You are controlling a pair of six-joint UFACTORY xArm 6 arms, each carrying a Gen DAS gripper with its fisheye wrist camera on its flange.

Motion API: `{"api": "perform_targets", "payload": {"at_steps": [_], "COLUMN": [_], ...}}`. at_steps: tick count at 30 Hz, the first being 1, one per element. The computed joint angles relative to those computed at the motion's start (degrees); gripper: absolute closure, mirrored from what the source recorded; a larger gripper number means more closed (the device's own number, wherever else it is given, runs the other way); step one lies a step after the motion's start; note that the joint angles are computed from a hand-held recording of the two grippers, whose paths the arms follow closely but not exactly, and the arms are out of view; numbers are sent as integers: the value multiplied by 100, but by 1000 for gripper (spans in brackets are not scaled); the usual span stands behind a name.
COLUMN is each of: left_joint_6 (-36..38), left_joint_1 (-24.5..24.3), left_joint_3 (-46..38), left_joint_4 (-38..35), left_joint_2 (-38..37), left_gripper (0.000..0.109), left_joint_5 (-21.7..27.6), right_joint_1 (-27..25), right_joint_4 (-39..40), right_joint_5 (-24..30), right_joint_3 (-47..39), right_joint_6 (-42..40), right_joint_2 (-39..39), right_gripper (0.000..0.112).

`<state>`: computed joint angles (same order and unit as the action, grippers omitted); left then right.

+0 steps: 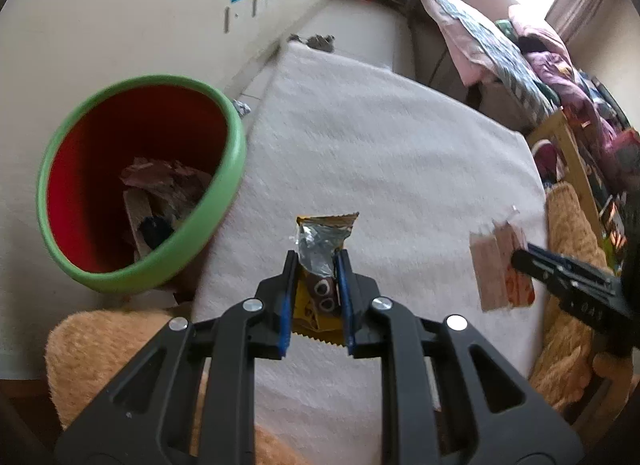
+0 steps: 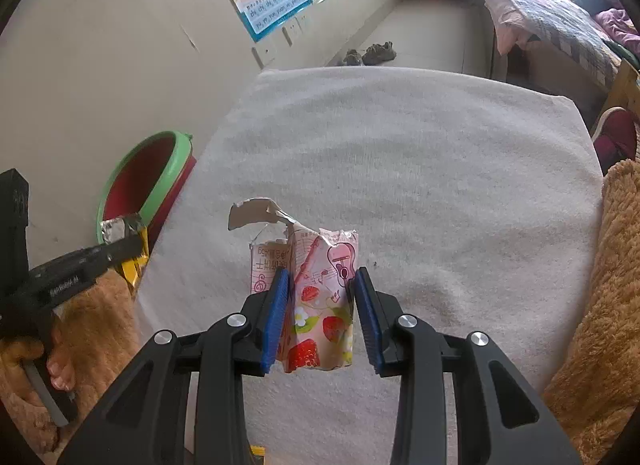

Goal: Collect trash
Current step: 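Grasp the pink juice box with the right tool while the left tool grasps the yellow chip bag, then carry the chip bag and juice box over the bin with both tools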

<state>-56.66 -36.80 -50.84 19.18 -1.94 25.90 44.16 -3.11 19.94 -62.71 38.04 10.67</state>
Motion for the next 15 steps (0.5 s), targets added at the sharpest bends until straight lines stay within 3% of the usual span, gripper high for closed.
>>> {"api": "perform_targets", "payload": {"at_steps": [15], "left_joint_6": [-489], "left_joint_1": [295], "left_joint_3": [56], "left_joint_4": [692], "left_joint_2": [-344], "left_gripper": [92], "left_joint_5": [-41], "right_joint_1": [198], "right_joint_4": [-165], "right_joint_5": [259], "right_joint_3": [-775], "right_joint_6": [-225], "right_joint_2": [382], "right_gripper": [79]}}
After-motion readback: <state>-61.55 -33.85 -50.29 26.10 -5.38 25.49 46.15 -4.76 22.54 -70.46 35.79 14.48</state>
